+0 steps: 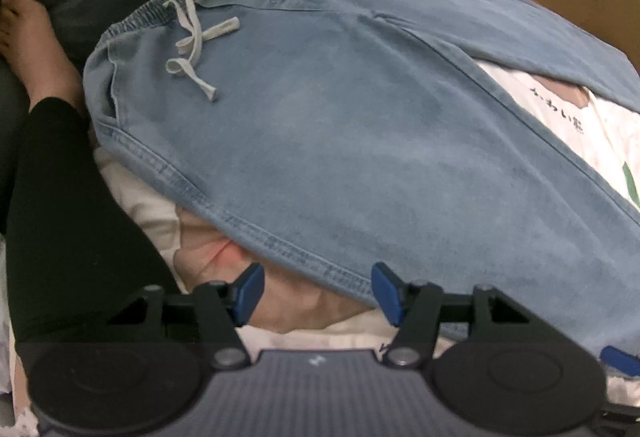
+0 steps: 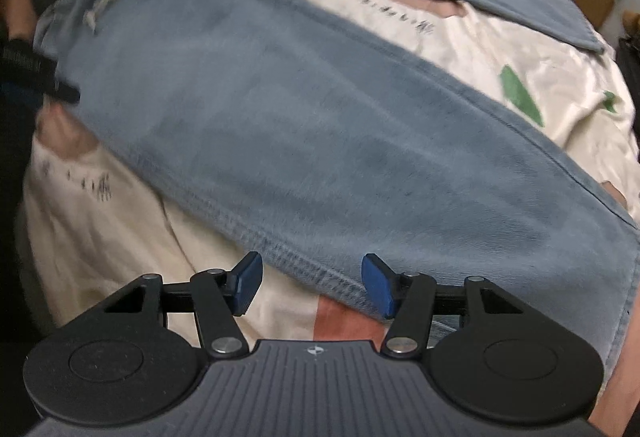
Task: Fold clothes
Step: 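Move both open grippers back over the flat jeans toward the leg seam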
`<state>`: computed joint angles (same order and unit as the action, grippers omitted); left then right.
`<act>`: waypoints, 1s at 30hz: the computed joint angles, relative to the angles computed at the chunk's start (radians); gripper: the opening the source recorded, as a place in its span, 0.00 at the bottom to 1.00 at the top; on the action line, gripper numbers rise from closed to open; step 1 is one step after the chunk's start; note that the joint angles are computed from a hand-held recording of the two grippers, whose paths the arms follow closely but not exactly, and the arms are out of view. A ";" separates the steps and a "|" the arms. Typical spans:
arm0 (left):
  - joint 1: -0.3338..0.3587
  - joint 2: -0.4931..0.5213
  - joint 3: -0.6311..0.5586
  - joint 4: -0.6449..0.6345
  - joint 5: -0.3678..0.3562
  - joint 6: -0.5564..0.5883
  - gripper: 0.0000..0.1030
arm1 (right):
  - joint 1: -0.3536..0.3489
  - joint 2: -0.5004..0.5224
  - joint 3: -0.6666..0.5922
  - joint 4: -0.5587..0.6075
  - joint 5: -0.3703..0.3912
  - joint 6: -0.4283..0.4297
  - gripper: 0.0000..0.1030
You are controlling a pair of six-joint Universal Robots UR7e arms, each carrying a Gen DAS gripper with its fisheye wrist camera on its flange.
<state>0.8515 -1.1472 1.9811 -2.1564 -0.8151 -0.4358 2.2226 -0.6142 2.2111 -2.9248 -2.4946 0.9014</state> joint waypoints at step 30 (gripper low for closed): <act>0.105 0.026 -0.065 0.081 -0.086 -0.274 0.54 | 0.003 0.051 -0.008 -0.009 -0.074 -0.035 0.30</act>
